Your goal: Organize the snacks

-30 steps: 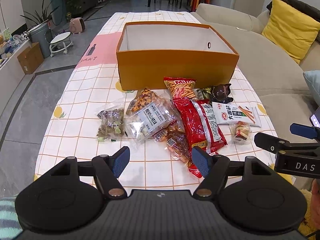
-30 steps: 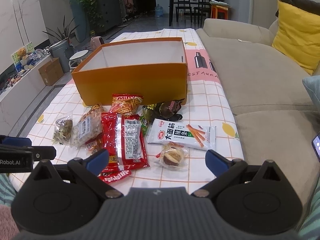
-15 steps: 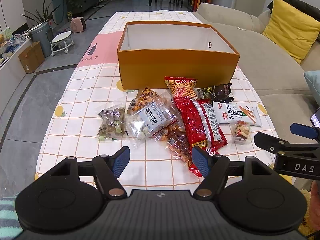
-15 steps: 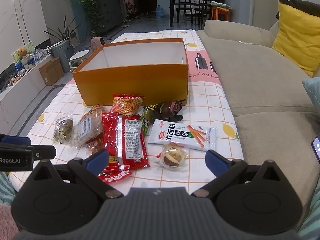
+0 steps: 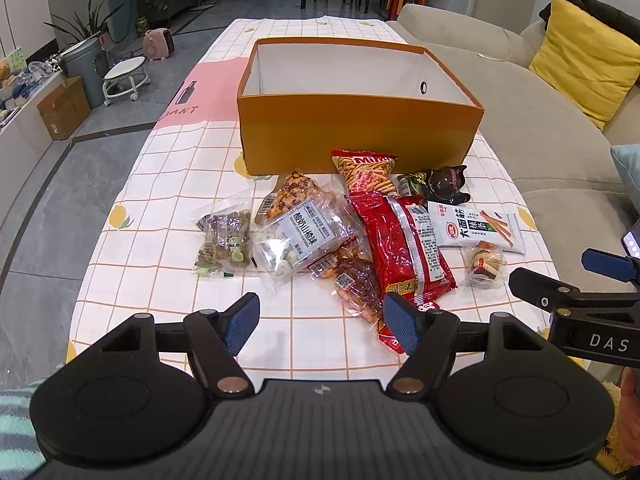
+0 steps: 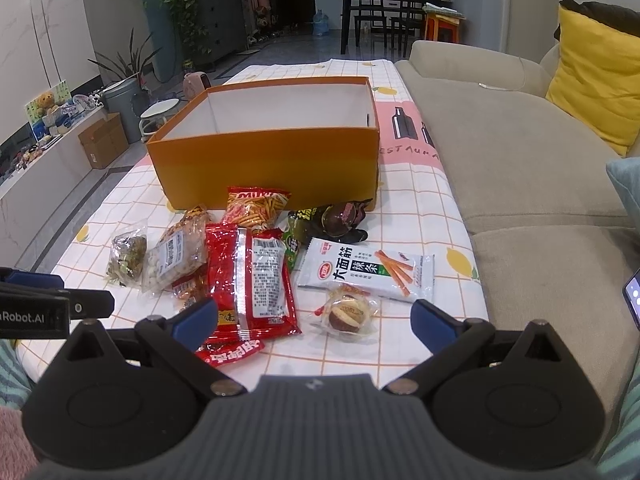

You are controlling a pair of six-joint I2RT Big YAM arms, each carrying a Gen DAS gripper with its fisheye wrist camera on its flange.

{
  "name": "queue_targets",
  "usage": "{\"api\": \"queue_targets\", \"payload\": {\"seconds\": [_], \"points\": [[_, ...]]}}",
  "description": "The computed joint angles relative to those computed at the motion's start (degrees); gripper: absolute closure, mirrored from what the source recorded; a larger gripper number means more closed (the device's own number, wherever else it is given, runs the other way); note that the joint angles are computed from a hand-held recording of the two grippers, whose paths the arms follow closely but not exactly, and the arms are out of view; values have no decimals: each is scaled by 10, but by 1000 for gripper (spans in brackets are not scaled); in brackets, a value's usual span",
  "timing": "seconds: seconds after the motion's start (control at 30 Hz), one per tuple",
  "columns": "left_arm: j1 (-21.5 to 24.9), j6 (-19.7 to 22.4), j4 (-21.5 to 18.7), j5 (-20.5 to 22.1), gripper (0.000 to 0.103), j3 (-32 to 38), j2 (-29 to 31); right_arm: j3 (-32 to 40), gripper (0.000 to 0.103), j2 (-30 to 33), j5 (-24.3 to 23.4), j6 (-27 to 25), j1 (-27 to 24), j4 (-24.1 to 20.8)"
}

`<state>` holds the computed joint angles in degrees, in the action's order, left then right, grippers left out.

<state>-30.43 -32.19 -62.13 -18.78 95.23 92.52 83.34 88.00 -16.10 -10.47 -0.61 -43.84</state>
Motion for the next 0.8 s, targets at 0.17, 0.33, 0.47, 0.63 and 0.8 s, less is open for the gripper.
{"api": "queue_targets", "payload": {"seconds": [0.17, 0.33, 0.47, 0.63, 0.8], "points": [[0, -1, -1, 0, 20, 1, 1, 1, 4, 0, -1, 0, 0, -2], [-2, 2, -1, 1, 20, 5, 3, 2, 4, 1, 1, 1, 0, -1], [-2, 1, -2, 2, 20, 7, 4, 0, 4, 0, -1, 1, -1, 1], [-1, 1, -1, 2, 20, 7, 5, 3, 4, 2, 0, 2, -1, -3], [0, 1, 2, 5, 20, 6, 5, 3, 4, 3, -1, 3, -1, -1]]}}
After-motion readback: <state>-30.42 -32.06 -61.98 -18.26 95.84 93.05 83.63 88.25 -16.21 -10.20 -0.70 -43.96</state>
